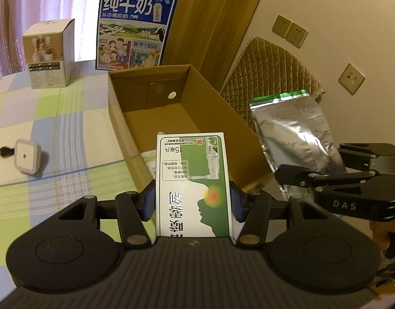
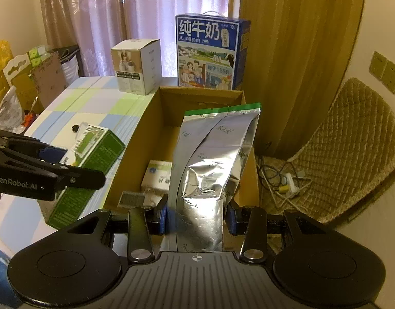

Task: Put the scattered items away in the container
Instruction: 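Lower the green medicine box into the cardboard box and open the left tool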

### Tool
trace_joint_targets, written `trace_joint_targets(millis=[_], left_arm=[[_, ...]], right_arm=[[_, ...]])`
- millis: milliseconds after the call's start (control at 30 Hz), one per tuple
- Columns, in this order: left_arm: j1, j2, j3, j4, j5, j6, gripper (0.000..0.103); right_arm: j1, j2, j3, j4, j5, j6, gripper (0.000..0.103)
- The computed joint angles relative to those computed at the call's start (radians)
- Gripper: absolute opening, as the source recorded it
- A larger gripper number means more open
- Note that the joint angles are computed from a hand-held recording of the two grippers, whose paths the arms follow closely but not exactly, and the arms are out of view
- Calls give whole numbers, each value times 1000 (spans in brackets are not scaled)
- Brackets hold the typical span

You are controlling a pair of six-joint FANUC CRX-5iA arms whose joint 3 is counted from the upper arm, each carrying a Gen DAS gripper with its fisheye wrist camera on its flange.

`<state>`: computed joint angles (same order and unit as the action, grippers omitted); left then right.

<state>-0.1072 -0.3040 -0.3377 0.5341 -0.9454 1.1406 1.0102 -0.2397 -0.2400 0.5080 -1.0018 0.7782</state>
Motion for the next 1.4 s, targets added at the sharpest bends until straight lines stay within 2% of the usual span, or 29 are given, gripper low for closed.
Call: trace_joint_targets(millis=[267, 600, 1400], left_arm=[[-33, 103, 76, 7, 40, 27, 51], [-48, 206, 147, -10, 89, 84, 51], [-40, 311, 150, 72, 167, 106, 51]], right_arm=[[-92, 87, 92, -81, 54, 88, 39], [-151, 173, 152, -93, 76, 134, 39], [-214, 278, 203, -114, 110, 176, 39]])
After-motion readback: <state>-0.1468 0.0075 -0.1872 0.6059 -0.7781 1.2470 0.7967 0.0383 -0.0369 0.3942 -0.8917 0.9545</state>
